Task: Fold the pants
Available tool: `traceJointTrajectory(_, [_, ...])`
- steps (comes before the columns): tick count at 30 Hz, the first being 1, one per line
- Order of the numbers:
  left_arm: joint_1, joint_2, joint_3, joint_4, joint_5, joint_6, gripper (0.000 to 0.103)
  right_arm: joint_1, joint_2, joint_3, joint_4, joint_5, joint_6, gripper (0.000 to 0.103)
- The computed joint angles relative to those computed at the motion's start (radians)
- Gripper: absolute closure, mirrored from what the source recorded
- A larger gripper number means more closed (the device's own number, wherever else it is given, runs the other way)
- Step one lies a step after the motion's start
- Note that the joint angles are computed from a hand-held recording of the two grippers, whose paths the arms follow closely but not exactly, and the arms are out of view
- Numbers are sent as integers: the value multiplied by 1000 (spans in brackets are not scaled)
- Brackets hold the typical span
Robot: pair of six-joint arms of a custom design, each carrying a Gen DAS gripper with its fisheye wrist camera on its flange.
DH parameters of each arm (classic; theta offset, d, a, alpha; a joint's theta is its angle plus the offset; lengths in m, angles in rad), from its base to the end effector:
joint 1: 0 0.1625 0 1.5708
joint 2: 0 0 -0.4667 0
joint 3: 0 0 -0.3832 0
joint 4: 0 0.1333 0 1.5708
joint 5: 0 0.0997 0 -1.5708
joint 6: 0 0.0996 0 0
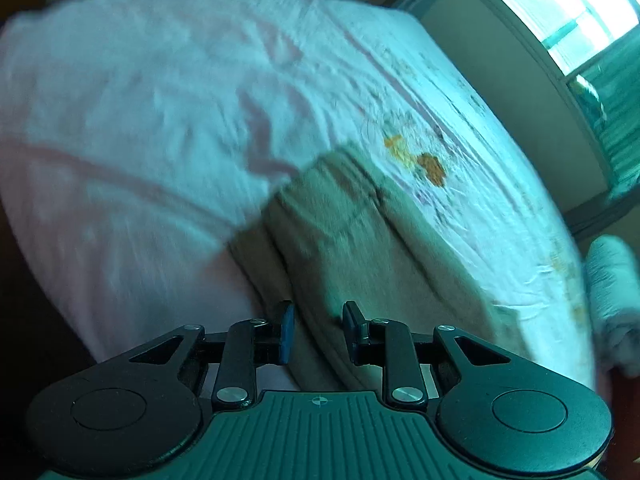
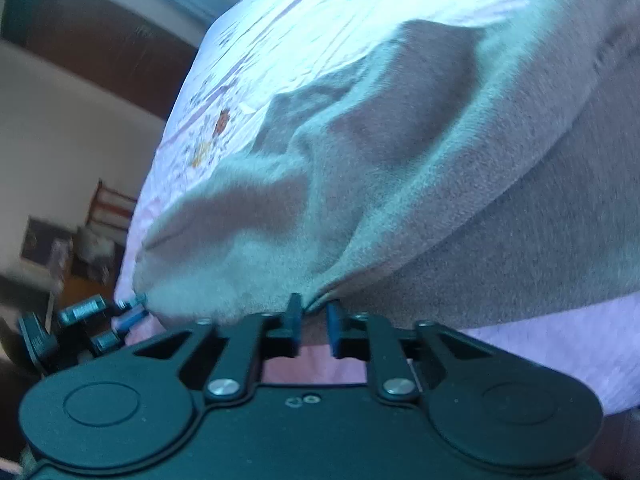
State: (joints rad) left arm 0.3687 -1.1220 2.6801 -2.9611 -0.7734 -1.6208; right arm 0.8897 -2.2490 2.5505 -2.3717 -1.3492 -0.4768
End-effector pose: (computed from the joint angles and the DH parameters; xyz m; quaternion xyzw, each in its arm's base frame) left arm -0.2006 -0.2968 0.1146 -0.1590 0.9050 -0.3697 0.1376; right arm -0.0099 -0.2587 0.3746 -0.0710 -0.9608 0.2642 0.0447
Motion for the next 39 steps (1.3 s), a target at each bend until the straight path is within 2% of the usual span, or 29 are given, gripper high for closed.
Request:
traceJointTrajectory(3, [11,47,9,-102,-9,3,77,42,40,8,-69,-39,54,86])
traceJointTrajectory(5, [36,81,13,-178,-23,-9,77,45,56,7,-75,-39,78,86])
traceJointTrajectory(8, [66,148,21,-299,-33,-45,77,29,40,13,-66,-27,40,86])
traceJointTrajectory(9, [56,161,21,-302,-16,-74,77,30,41,13,-66,-25,43,86])
traceJointTrajectory(12, [-4,170,-1,-188,67,-109,78,11,37,12,-50,-14,40,86])
traceJointTrajectory(15, [-40,160,1,-125,93,-149,85,-19,16,17,-41,21,-6,103])
traceJointTrajectory(22, [-90,65,28,-22,90,-160,87,-10,-43,10,5,65,-79,103])
traceJointTrajectory(24, [-85,51,33,-5,84,-151,87,-10,-58,3,36,70,-93,103])
traceJointTrajectory(28, [-77,72,39,-13,69,-146,87,-5,-69,8,56,44,-109,103])
traceJointTrajectory(32, [-70,95,48,-24,61,-138,87,-35,-64,16,67,28,-105,103])
traceJointTrajectory(35, [-64,103,30,1,58,-124,87,-26,-28,24,18,-5,-93,103])
traceJointTrajectory(37, [-67,100,23,-6,60,-91,86,-23,-9,23,14,-18,-70,97])
traceJointTrajectory(39, [-87,68,15,44,68,-103,76,-48,-24,19,39,10,-74,88])
